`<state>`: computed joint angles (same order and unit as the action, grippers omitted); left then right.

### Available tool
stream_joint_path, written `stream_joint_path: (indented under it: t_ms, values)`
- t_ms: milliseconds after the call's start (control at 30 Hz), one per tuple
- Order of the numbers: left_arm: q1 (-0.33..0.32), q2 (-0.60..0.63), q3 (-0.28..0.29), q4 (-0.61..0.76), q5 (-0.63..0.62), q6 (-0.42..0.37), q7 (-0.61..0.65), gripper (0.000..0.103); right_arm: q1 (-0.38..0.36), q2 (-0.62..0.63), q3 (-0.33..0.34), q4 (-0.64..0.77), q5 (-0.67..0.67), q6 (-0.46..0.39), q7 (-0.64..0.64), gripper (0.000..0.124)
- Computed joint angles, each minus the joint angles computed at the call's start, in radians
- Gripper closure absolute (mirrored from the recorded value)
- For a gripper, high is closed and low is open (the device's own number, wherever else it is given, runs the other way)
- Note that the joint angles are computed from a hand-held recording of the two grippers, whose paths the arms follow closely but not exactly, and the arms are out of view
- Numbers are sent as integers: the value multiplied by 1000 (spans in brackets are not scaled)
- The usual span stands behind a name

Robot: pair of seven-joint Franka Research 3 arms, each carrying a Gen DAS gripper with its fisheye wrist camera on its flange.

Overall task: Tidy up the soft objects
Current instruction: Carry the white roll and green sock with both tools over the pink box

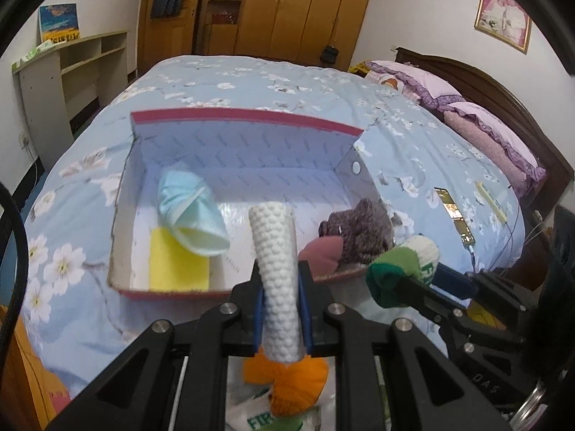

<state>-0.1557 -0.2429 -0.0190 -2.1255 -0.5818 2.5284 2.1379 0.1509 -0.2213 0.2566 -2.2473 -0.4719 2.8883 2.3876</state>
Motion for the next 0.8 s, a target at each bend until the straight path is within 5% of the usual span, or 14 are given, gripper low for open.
stream_joint_path:
  t_ms: [800]
  values:
    - [60, 173, -78, 140, 32, -32, -42, 86, 101, 232, -165, 273, 20, -17, -138, 91]
